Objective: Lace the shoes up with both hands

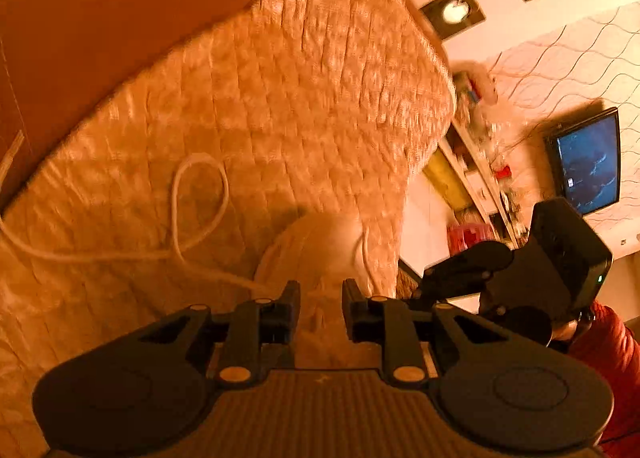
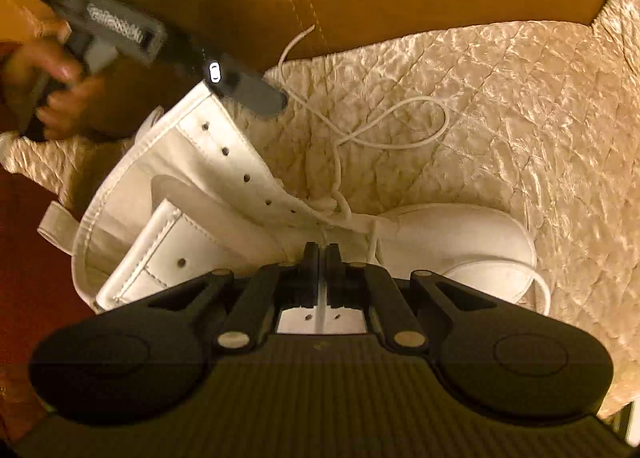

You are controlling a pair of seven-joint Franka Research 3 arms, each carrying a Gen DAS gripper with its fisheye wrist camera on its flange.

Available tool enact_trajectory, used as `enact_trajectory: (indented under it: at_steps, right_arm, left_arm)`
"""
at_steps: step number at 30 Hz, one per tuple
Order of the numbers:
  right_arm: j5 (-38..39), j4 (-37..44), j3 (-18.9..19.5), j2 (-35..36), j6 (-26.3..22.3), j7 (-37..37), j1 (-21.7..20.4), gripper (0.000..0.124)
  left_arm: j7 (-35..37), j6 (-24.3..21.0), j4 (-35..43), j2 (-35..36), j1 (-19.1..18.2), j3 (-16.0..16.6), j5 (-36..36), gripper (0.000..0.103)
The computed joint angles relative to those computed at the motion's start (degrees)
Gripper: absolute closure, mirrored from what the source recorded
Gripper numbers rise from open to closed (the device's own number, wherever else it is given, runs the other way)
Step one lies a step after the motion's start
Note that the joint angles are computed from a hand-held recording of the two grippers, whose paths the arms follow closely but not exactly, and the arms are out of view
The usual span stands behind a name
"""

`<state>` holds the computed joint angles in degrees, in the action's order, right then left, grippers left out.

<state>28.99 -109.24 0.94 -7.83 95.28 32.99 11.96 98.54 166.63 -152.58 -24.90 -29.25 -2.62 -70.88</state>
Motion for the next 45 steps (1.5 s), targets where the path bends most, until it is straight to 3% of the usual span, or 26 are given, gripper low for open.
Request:
enact_trajectory:
  at_steps: [4,12,20,25,27,37,42,45]
  right_arm:
    - [4.1,-1.9,-1.5,-0.7,0.1,-0.9,-1.2,0.118]
    - [11.0,-5.1,-2.9,-1.4,0.4,-1.9,-3.0,0.118]
    - [13.8,-8.4,-2.8,-2.7,3.4,-2.2,-3.0,0.118]
    - [16.8,-11.2,-3.4,-4.0,5.0,-1.7,-3.3,0.118]
    - [17.6,-11.7,-3.5,-4.2,5.5,-1.6,-3.3,0.118]
    - [18.1,-12.9,-3.7,-5.0,6.7,-1.3,-3.3,0.118]
    - [18.1,-13.2,-3.8,-5.3,6.9,-1.0,-3.3,0.118]
    - [18.3,-13.4,-3.9,-5.4,7.1,0.4,-3.4,0.118]
  left_arm:
    - [2.8,-1.6,0.7,1.1,-0.4,0.5,-3.3,0.079]
    - [6.7,-4.8,3.1,3.3,2.5,-1.8,-5.1,0.077]
    - [4.1,-6.1,3.4,3.8,4.7,-3.2,-6.5,0.068]
    - [2.3,-7.2,4.3,6.7,6.6,-3.6,-7.5,0.072]
    - [4.7,-8.8,5.3,8.4,6.9,-3.6,-11.6,0.076]
    - [6.8,-8.3,7.4,11.4,10.1,-8.2,-17.5,0.081]
    - [5.0,-5.6,7.7,11.0,9.8,-9.5,-12.2,0.099]
    - [-2.0,-0.3,7.5,10.4,9.5,-11.7,1.2,0.102]
